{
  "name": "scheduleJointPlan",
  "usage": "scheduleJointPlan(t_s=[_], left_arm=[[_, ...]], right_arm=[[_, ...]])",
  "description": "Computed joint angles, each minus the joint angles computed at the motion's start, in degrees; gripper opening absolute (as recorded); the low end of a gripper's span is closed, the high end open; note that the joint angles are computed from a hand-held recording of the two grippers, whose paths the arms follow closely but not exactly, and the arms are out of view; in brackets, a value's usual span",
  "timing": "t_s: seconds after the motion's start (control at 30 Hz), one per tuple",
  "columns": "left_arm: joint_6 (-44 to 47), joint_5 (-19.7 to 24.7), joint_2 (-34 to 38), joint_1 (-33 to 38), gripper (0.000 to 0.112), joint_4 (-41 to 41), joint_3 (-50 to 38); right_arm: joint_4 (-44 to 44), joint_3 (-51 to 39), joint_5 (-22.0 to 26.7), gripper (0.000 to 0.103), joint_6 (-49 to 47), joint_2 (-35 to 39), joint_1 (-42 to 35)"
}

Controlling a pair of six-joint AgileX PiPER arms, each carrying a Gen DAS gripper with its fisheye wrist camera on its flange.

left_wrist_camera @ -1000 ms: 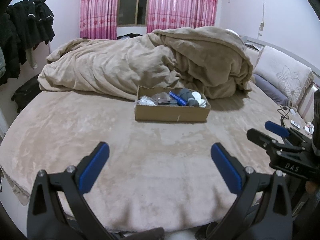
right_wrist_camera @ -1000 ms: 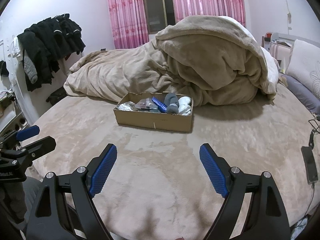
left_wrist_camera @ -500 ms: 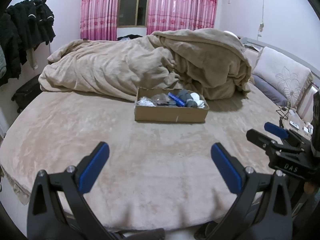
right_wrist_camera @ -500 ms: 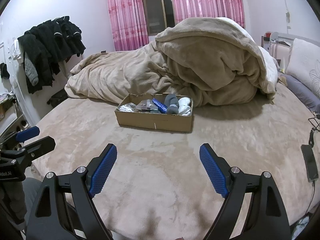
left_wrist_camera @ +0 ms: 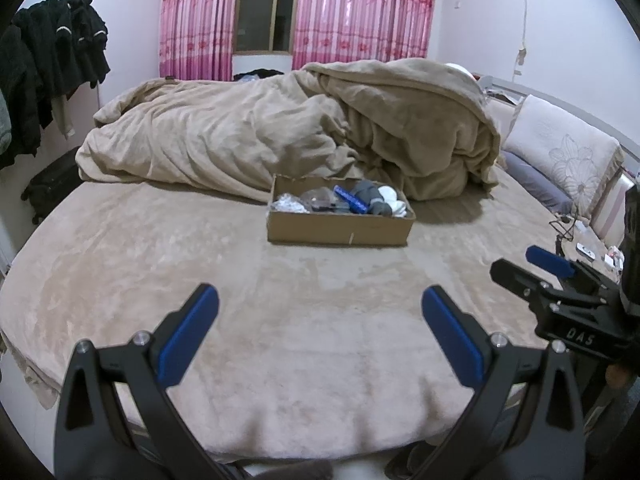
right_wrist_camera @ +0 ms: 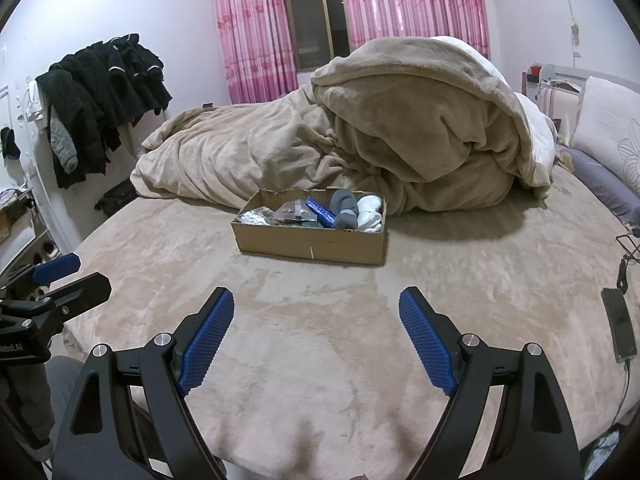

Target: Organize objects

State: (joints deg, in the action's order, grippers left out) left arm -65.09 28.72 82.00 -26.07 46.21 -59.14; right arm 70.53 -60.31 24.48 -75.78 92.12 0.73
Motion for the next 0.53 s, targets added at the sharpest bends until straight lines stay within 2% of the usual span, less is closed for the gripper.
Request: scheduleJointPlan(t_s=[0.33,0.53], left_arm=[[0.4,-2.1,1.2,1.5,0.102,-0.2,0.3],[0.2,-7.2,4.3,4.5,0.102,1.4,0.1]], right_arm=[[-0.4,-0.5,-0.6,0.087,0.7,1.0,0.9],[-2.1,-2.8,-1.1,0.087,2.8,3.9,1.9]])
